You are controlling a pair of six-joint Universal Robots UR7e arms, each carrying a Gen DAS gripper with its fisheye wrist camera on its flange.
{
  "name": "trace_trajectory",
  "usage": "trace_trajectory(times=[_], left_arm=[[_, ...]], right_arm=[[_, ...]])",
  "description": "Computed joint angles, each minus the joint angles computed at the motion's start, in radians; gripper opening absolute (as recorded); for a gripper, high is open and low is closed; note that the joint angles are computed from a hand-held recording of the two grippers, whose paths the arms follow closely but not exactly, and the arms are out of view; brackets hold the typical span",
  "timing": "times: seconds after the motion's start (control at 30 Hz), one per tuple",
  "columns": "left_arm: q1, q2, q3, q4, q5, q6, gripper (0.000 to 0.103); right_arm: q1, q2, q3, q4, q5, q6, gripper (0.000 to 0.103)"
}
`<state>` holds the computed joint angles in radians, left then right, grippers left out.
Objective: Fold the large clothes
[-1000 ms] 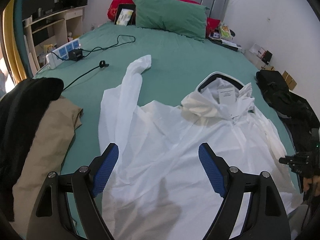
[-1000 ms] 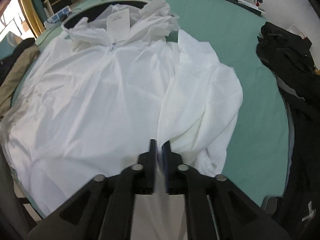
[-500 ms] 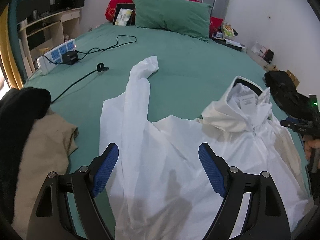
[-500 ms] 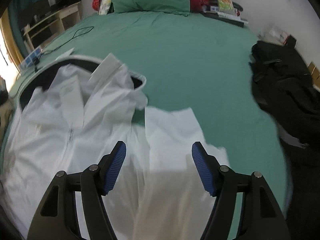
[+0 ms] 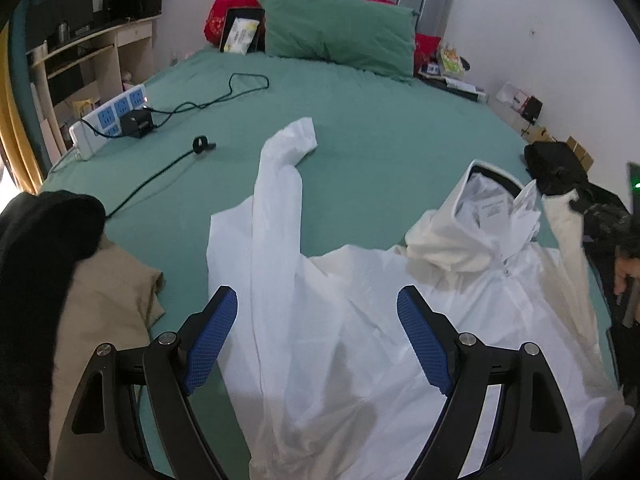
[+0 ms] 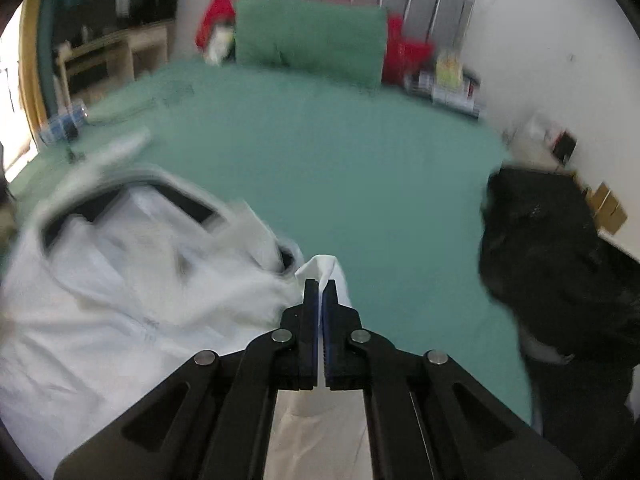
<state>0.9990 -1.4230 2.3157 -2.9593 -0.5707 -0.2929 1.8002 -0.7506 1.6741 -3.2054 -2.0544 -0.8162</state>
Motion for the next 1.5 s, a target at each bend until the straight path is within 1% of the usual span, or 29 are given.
trace_trajectory(times=[0.07,0.2,0.27,0.37,0.47,0.5,0.53,0.6,0.63,0.7,0.77,0.87,0.9,0.93,0.97,1.0,1.07,1.13,1.2,1.23,1.33,1.37,1.4,1.47,1.5], left_arm=[[-0.013,-0.019,0.006,-0.001,0.017,-0.002,0.085],[-0.031,-0.057,0.02,-0.023,0.04,0.001,0.085],[-0.034,-0.073,0.026,-0.029,0.055,0.005,0.085],[-0.032,-0.108,0.034,-0.025,0.047,-0.008,0.085],[-0.032,-0.132,0.044,-0.031,0.055,-0.012,0.085],[-0.03,-0.14,0.046,-0.028,0.052,-0.015,0.085],[-0.024,-0.146,0.047,-0.024,0.044,-0.017,0.085],[-0.01,-0.151,0.045,-0.003,0.03,-0.027,0.085],[0.001,-0.149,0.04,0.016,0.025,-0.035,0.085],[0.021,-0.146,0.03,0.053,0.01,-0.053,0.085],[0.039,-0.138,0.021,0.081,-0.011,-0.062,0.085],[0.051,-0.121,0.016,0.093,-0.021,-0.065,0.085],[0.053,-0.117,0.015,0.091,-0.026,-0.064,0.085],[0.057,-0.108,0.012,0.086,-0.034,-0.06,0.085],[0.059,-0.103,0.01,0.085,-0.039,-0.059,0.085],[0.061,-0.094,0.007,0.084,-0.046,-0.059,0.085],[0.06,-0.072,0.005,0.063,-0.058,-0.039,0.085],[0.057,-0.054,0.004,0.053,-0.06,-0.03,0.085],[0.056,-0.039,0.003,0.044,-0.071,-0.023,0.085],[0.056,-0.03,0.002,0.039,-0.081,-0.018,0.085],[0.061,-0.009,-0.003,0.052,-0.104,-0.033,0.085],[0.064,-0.004,-0.005,0.059,-0.116,-0.044,0.085],[0.068,0.001,-0.007,0.067,-0.133,-0.05,0.085],[0.073,0.015,-0.016,0.102,-0.14,-0.058,0.085],[0.074,0.019,-0.016,0.105,-0.137,-0.057,0.085]], right_arm=[[0.043,-0.031,0.036,-0.043,0.053,0.002,0.002],[0.116,-0.044,0.062,-0.08,0.097,0.015,0.002],[0.164,-0.021,0.058,-0.124,0.098,0.005,0.002],[0.205,0.0,0.081,-0.189,0.108,0.0,0.002],[0.23,0.032,0.112,-0.251,0.123,-0.016,0.002],[0.234,0.041,0.131,-0.27,0.129,-0.015,0.002],[0.232,0.047,0.148,-0.265,0.146,-0.001,0.002],[0.215,0.054,0.183,-0.241,0.185,0.035,0.002],[0.207,0.072,0.199,-0.228,0.188,0.055,0.002],[0.198,0.104,0.218,-0.22,0.166,0.088,0.002],[0.177,0.12,0.239,-0.165,0.17,0.151,0.002],[0.163,0.128,0.253,-0.077,0.158,0.179,0.004],[0.164,0.129,0.253,-0.049,0.154,0.176,0.011],[0.163,0.125,0.255,-0.005,0.151,0.156,0.019],[0.163,0.121,0.261,0.015,0.155,0.137,0.038],[0.164,0.112,0.273,0.024,0.164,0.125,0.05],[0.157,0.078,0.293,0.078,0.195,0.111,0.052],[0.152,0.044,0.308,0.115,0.204,0.094,0.052],[0.148,0.023,0.32,0.103,0.204,0.083,0.053],[0.142,0.02,0.325,0.078,0.206,0.092,0.053],[0.117,0.021,0.308,0.046,0.186,0.149,0.055],[0.108,0.044,0.282,0.046,0.133,0.177,0.055],[0.105,0.057,0.257,0.08,0.102,0.205,0.055],[0.069,0.086,0.204,0.222,0.08,0.291,0.056],[0.066,0.092,0.196,0.245,0.073,0.299,0.056]])
